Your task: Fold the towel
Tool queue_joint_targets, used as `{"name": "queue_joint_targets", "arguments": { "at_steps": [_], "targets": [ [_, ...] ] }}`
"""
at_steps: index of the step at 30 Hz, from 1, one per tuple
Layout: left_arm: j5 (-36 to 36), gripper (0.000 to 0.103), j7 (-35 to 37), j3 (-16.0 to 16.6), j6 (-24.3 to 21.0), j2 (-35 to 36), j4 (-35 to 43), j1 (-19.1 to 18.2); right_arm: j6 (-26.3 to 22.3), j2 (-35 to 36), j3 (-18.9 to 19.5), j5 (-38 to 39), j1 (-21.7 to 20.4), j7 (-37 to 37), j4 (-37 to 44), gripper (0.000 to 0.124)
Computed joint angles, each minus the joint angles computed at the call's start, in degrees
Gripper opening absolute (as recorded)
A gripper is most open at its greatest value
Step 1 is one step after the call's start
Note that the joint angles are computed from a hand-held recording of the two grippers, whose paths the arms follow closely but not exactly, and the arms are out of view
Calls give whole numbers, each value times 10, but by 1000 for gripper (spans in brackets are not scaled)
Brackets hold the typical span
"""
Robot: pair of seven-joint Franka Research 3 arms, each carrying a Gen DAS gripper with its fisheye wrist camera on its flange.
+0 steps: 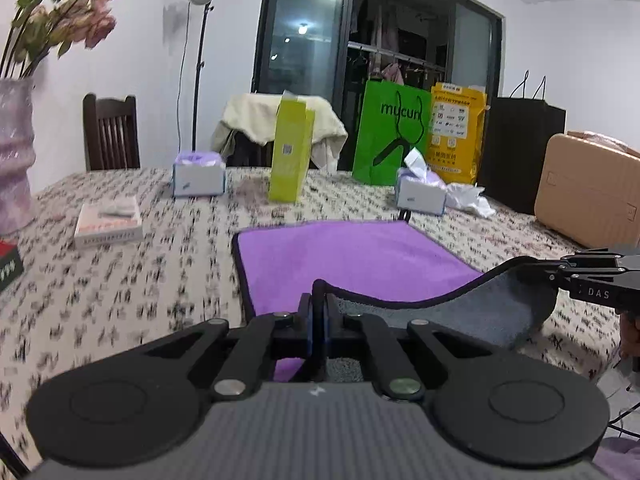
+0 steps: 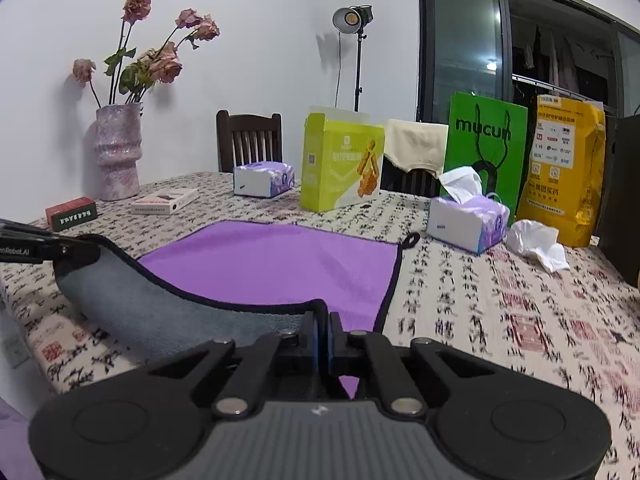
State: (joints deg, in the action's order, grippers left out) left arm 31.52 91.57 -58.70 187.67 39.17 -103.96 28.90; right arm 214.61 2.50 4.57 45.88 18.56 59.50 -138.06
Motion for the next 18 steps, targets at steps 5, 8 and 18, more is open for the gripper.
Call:
{"name": "queue_joint_targets", "arguments": {
  "at_steps": [5, 8, 18],
  "targets": [
    [-12, 5, 55, -23, -52, 63, 87, -25, -25, 2, -15, -100, -27, 61, 20, 4],
    [-40, 5, 81, -18, -93, 93, 151, -59, -59, 13, -25, -136, -45, 80, 47, 4],
    [-115, 6, 135, 53, -159, 143, 332, -180, -130, 70, -41, -216, -88, 124, 149, 4]
  ]
}}
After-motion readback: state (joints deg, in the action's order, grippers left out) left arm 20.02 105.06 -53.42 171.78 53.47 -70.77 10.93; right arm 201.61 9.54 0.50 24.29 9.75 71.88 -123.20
